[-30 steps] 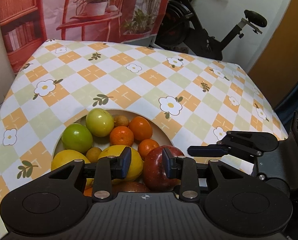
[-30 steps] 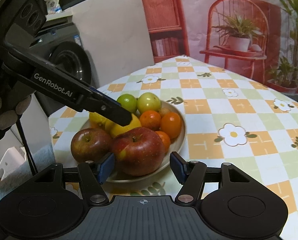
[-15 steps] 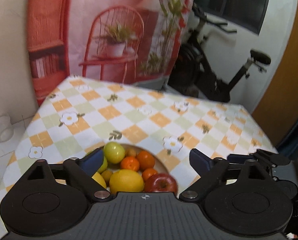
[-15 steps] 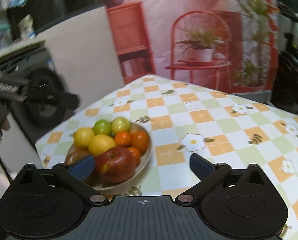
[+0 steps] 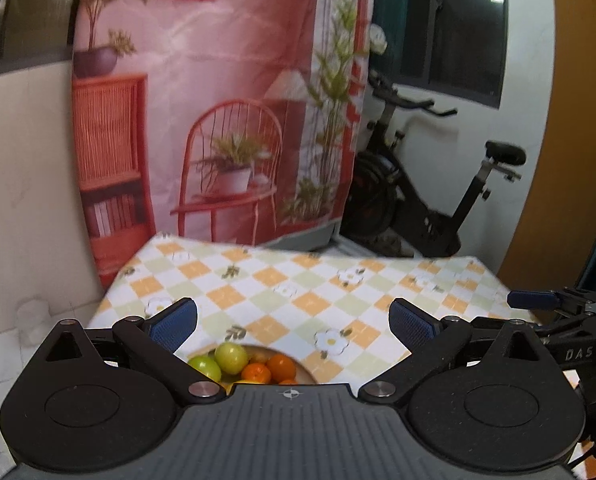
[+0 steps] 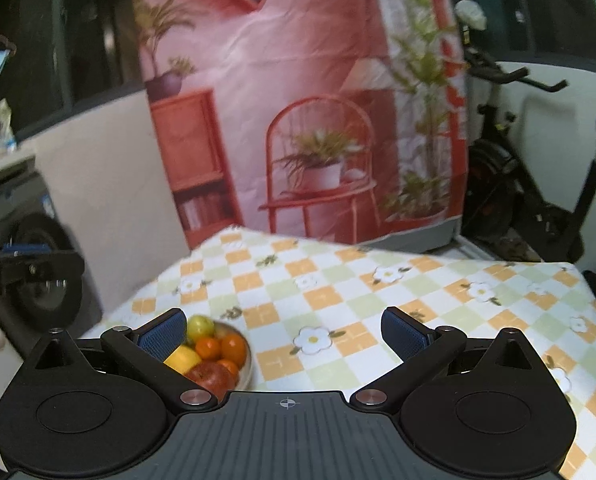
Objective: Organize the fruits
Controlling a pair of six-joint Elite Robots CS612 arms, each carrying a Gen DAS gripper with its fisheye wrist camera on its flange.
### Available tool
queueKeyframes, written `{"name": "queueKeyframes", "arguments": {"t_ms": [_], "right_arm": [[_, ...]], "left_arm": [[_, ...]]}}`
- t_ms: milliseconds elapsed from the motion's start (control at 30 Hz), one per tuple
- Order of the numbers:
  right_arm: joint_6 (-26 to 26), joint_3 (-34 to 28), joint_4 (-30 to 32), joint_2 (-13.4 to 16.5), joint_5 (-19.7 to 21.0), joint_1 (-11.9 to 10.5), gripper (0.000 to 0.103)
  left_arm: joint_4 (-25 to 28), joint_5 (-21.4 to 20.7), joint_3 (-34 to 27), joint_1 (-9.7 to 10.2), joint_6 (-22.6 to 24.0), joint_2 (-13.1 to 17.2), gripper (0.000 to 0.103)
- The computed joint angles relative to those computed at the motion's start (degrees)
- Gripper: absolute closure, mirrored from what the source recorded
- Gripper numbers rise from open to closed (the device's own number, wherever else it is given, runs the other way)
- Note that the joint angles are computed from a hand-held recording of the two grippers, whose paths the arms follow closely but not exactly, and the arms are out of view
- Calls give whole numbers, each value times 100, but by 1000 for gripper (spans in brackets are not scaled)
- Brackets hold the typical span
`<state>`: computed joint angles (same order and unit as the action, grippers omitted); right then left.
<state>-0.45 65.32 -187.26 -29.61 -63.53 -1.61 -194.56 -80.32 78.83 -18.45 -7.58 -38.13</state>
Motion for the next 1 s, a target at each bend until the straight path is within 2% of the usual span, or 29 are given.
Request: {"name": "queueKeyframes", "arguments": {"t_ms": [100,300,433,533,700,1000], "right_arm": [[234,352,-372,-231,-108,-27,0],[349,967,-1025,-614,-696,7,0],[247,1261,-1229,-770,-858,28,0],[194,1425,-1296,-848,-1000,63,0],[67,1515,-1286,-901,-1270,146,0],[113,1551,-1187,-879,-1449,166,0]], "left_arm": [[-321,207,191,-91,118,-119,0],[-811,592,582,-268,213,-352,0],[-704,1063,740,-409,264,-464,0],[-788,1246,807,-464,440,-472,0],[-990,1288,909,-505,648,-473,0],[-1087,1186,962,-505,628,-455,0]]}}
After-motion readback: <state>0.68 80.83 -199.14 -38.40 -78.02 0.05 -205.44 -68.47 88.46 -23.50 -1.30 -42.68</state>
